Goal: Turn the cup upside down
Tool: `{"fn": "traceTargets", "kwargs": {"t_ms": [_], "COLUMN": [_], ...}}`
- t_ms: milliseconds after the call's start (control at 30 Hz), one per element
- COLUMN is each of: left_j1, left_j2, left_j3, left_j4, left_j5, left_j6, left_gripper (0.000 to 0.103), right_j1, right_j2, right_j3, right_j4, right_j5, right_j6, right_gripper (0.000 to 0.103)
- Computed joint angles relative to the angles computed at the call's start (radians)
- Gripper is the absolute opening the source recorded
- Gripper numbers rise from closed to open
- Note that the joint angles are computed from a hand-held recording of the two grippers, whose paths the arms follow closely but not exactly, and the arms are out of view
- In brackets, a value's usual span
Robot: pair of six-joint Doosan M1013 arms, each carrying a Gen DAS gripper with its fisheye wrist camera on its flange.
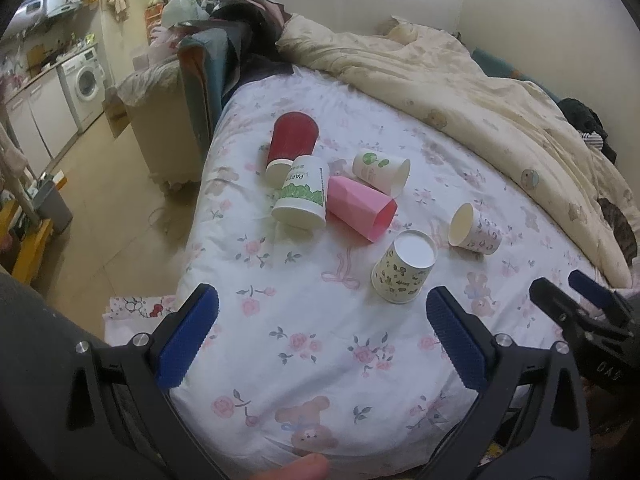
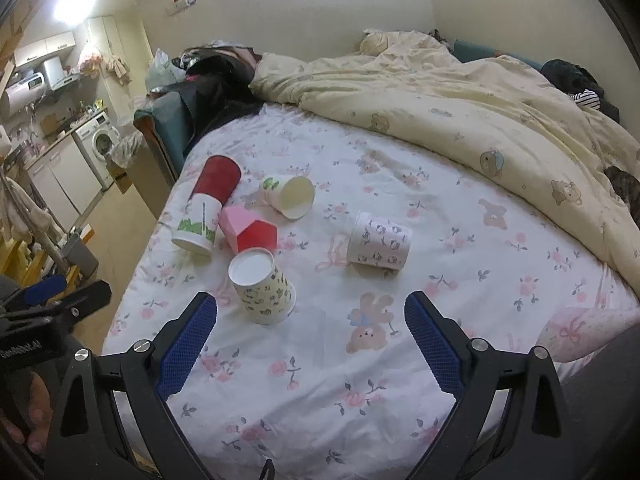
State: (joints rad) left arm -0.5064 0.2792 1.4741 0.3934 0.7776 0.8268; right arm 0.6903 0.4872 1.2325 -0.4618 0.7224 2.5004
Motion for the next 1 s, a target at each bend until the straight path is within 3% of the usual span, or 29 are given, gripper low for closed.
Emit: {"fn": "traceTargets", "kwargs": {"t_ms": [1000], "left_j1": [-0.001], "left_j2": [0.008], "left_j3": [-0.007], "left_j4": [-0.014], "left_j5": [0.007], "left_j6": [-0.003], "left_gripper": [0.103], "right_j1": [-0.001], "right_j2": [0.008], "right_j3": [-0.008], "right_j4": [0.017], "right_j5": [0.007], "right_j6": [-0.019], "right_gripper": [0.097]}}
